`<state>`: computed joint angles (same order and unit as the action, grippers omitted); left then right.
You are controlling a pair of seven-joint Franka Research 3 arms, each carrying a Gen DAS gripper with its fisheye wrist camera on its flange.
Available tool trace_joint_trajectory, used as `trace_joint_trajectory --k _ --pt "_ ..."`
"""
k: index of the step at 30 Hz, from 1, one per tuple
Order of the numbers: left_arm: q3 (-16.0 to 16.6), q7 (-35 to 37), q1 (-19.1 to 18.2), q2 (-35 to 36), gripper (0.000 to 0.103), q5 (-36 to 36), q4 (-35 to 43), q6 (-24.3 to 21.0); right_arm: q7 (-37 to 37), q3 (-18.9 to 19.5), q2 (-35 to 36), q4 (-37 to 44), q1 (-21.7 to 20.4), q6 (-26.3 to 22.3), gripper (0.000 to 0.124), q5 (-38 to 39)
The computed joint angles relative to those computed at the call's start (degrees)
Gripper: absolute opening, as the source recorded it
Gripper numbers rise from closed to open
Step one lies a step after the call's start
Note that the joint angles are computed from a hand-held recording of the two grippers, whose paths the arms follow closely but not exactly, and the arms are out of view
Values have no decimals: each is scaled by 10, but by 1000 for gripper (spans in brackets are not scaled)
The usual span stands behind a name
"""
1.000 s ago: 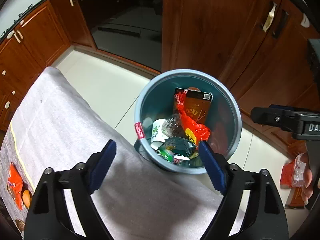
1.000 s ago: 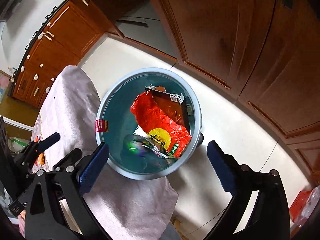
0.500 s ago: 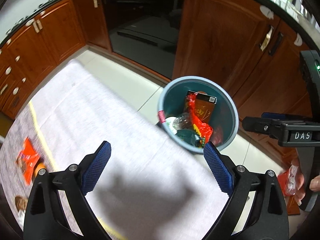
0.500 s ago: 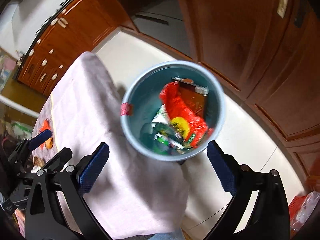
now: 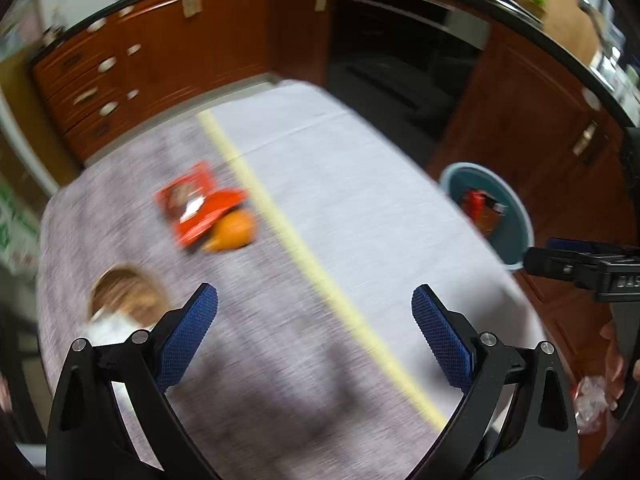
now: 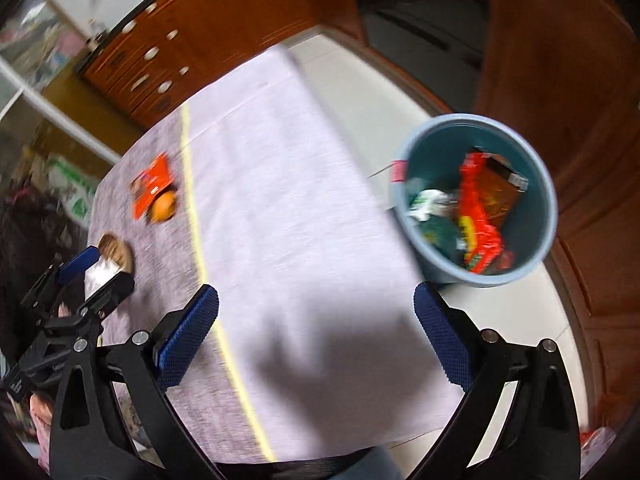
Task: Collect trash
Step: 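Move both grippers back toward the wicker basket on the table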
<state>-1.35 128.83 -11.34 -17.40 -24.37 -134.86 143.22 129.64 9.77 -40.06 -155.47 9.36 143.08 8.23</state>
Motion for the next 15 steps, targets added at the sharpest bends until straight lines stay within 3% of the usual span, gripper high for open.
trace_joint_trajectory --k 10,15 --pt "59 13 80 16 98 -19 3 -5 7 35 163 130 58 22 94 -20" --pt "57 50 97 28 98 -40 4 7 16 31 215 171 83 24 94 -30"
